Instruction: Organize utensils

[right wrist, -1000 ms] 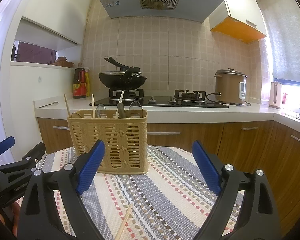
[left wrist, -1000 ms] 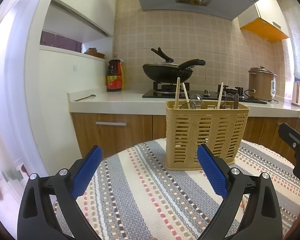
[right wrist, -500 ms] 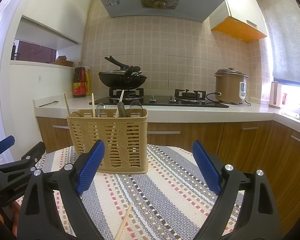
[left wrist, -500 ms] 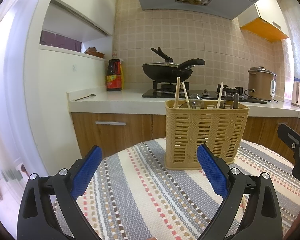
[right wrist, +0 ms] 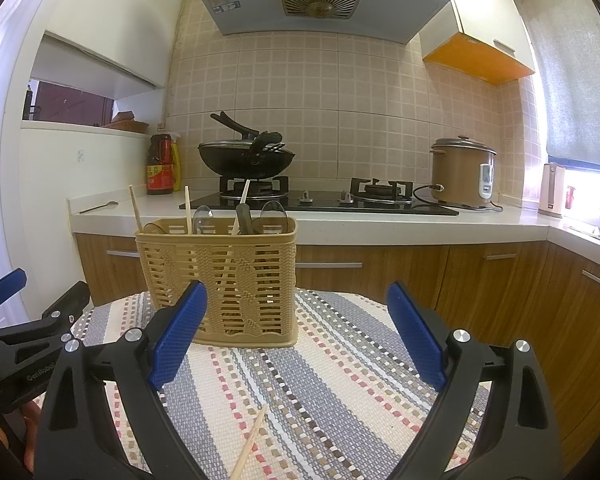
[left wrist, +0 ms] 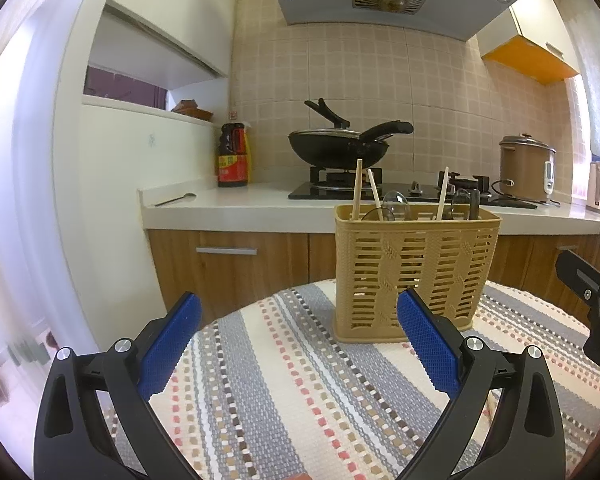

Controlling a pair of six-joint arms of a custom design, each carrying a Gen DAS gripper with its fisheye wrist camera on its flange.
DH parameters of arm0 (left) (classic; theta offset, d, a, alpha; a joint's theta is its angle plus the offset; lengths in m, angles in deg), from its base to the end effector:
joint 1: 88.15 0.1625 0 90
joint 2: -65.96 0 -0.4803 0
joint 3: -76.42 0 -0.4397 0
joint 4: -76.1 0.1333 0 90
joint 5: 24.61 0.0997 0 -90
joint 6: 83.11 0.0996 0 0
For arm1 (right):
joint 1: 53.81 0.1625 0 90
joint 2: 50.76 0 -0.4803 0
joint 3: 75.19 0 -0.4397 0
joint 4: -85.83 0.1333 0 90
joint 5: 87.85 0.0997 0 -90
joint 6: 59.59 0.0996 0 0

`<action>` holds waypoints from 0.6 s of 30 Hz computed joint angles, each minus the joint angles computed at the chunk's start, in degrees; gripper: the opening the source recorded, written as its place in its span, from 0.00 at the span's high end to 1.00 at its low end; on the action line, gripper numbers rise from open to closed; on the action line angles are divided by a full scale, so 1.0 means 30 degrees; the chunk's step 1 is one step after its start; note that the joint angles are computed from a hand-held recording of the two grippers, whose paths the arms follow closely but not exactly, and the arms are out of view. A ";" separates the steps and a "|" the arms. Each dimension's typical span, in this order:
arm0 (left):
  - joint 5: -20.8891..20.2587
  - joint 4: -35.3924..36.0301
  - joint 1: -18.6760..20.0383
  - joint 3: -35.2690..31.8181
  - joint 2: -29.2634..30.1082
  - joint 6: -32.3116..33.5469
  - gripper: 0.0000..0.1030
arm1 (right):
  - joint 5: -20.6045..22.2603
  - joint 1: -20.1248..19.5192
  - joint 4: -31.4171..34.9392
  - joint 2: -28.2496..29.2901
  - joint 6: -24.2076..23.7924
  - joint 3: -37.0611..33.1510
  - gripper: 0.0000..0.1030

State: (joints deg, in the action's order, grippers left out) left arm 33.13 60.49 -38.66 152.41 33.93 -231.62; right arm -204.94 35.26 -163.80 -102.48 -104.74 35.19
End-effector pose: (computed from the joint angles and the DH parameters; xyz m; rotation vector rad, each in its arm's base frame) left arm -0.3457 -0.6917 -0.0157 1.0340 2.1005 -1.4248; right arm 0.0783 -0.5957 0.2787 0.1632 -1.5991 1.5760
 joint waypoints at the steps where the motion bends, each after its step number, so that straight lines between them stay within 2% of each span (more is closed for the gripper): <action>1: -0.0028 0.0006 -0.0005 -0.0008 0.0007 0.0005 0.08 | 0.0018 -0.0003 0.0004 0.0005 -0.0008 -0.0007 0.15; 18: -0.0143 -0.0540 -0.0073 0.0252 -0.0053 0.0558 0.08 | 0.0070 0.0007 -0.0080 0.0021 -0.0086 0.0027 0.14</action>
